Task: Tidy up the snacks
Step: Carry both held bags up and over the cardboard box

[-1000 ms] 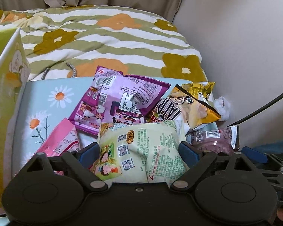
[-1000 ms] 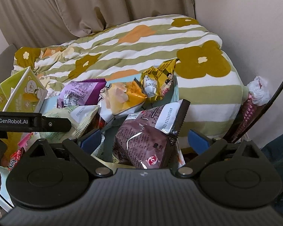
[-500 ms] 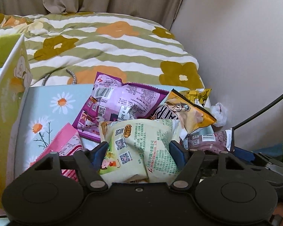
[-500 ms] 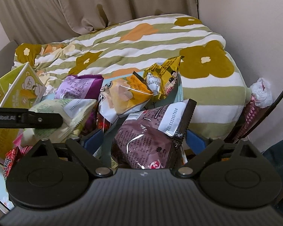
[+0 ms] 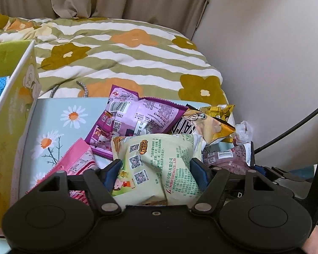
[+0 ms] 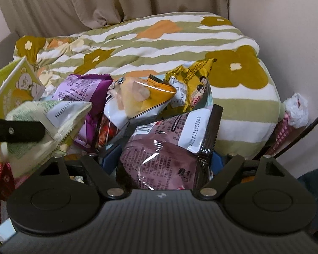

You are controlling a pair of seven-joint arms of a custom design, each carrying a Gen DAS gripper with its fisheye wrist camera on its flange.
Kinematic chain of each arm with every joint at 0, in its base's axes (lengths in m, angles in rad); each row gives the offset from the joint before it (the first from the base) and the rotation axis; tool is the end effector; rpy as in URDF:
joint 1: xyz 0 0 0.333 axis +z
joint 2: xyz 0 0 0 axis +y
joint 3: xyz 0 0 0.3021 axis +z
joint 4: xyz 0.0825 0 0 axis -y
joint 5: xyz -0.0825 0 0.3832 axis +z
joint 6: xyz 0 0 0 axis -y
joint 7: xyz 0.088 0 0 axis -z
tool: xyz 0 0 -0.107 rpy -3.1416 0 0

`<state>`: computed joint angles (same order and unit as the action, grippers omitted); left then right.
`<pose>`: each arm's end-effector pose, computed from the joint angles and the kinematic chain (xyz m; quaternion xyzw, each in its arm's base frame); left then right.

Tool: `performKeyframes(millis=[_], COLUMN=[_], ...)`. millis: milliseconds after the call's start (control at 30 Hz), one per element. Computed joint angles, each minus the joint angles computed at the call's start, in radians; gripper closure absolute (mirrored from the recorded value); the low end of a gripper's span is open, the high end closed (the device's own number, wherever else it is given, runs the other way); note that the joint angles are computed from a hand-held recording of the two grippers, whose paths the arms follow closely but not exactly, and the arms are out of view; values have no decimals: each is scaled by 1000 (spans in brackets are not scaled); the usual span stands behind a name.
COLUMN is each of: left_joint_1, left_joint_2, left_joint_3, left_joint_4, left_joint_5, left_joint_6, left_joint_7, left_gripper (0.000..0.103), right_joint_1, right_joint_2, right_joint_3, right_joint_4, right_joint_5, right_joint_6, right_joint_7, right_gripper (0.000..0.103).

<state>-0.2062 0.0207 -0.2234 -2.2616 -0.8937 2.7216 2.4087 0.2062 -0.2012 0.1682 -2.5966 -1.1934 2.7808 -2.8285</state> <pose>0.5111 -0.2024 0.3759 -0.4760 0.8170 -0.3249 0.0210 0.3972 0.1990 0.3323 -0.5042 0.7928 -0.2403 0.2440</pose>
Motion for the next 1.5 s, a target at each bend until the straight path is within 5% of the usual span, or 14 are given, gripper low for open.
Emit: performKeyframes(millis=[467,900,1167,1500], left_joint_1=[-16,-8,82,235], left_joint_2=[-79,-221,-247,-120], left_joint_3=[26,131,212,253], left_joint_4=[-24,-64,-36,77], left_joint_5=[-116,-304,-294,-178], left_joint_6=[-5,-19,-51,-97], left_joint_7=[96,261,299,308], left_gripper=[29,29,29,29], right_joint_1=[4,-11,20,182], right_joint_2=[-125,-242,-84,288], right_joint_3=[45,139,160,113], right_joint_4=[-39,28,249,656], right_joint_5=[49,79,-31,-40], right_joint_6=[-79,-145,-91,-123], right_joint_7=[-49,-129,-38,-80], right_gripper=[18,18,18,18])
